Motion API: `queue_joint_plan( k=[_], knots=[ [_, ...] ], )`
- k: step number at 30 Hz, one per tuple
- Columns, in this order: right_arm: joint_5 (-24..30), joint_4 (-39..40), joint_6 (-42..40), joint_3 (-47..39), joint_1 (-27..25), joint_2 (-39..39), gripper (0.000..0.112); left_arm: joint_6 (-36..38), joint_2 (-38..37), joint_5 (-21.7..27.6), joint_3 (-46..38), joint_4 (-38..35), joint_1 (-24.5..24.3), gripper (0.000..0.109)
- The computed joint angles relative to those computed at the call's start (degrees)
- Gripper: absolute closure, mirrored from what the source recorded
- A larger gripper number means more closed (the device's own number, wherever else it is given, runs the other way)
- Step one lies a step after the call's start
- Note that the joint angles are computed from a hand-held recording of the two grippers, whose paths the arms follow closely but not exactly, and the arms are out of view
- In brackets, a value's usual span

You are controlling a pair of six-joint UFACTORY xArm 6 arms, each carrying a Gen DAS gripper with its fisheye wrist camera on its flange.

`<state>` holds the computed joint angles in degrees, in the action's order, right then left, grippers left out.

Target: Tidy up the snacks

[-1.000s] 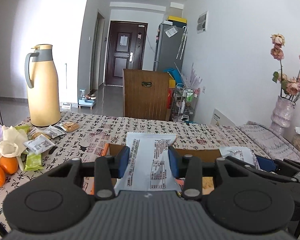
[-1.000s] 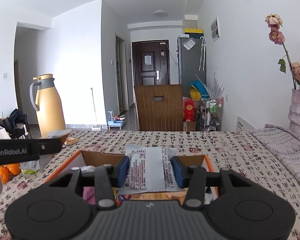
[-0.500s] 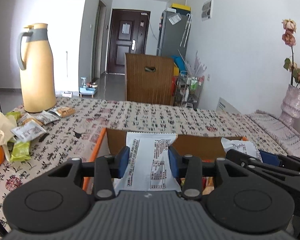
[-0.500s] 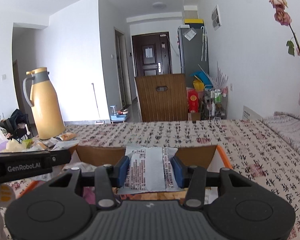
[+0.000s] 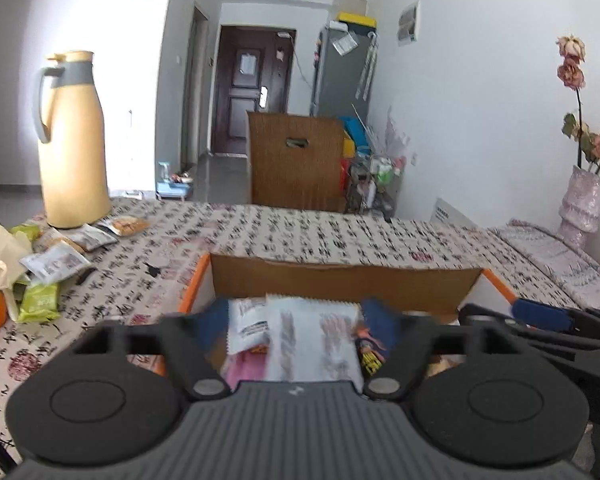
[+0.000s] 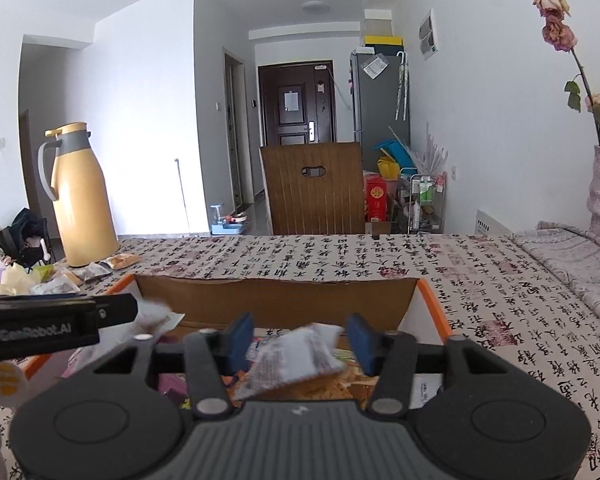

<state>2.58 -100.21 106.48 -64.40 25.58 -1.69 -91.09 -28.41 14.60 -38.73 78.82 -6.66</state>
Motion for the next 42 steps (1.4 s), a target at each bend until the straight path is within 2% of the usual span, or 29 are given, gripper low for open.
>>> queue_joint_plan(
  k=[1,3,7,17,21,25,31,38,42],
  knots=[
    [0.5,-1.6,2.0,0.1,0.1,-0.3,0.032,-1.5,-0.6,0.8,0.1,1.3,-0.4,0.009],
    [1.6,-3.6,4.4,0.2,0.2,-0.9,0.022,-3.4,-1.3,1.7,0.2,2.9,-0.7,0.006],
    [1.7,-3.7,5.0,0.3,0.0,-0.9,0.010,-4.9,-1.3,0.5,0.3,2.9,0.6,0.006],
    [2.0,2.4,-1.1,0.6,-0.2,-1.0,0.009,-4.2,-2.5,0.5,0.4,2.0,0.3,0.006],
    [3.1,9.9,-8.2,2.1,0.2,-2.6,0.009,-4.5,-5.3,1.4,1.0,2.3,-0.5,0.006],
    [3.5,13.4,-12.1,4.5,0.6,-5.4,0.009,-1.4,-8.4,4.1,1.8,-0.1,-2.8,0.006],
    [3.1,18.9,-17.5,11.5,1.4,-12.0,0.009,5.1,-15.7,5.0,6.1,-6.5,-4.8,0.006],
    [3.9,26.9,-24.7,22.5,3.1,-22.0,0.009,12.2,-27.8,11.6,13.7,-14.8,-10.2,0.006],
    [3.8,34.0,-30.3,29.2,3.8,-28.3,0.009,15.9,-35.1,17.8,18.1,-19.4,-14.9,0.006]
  ],
)
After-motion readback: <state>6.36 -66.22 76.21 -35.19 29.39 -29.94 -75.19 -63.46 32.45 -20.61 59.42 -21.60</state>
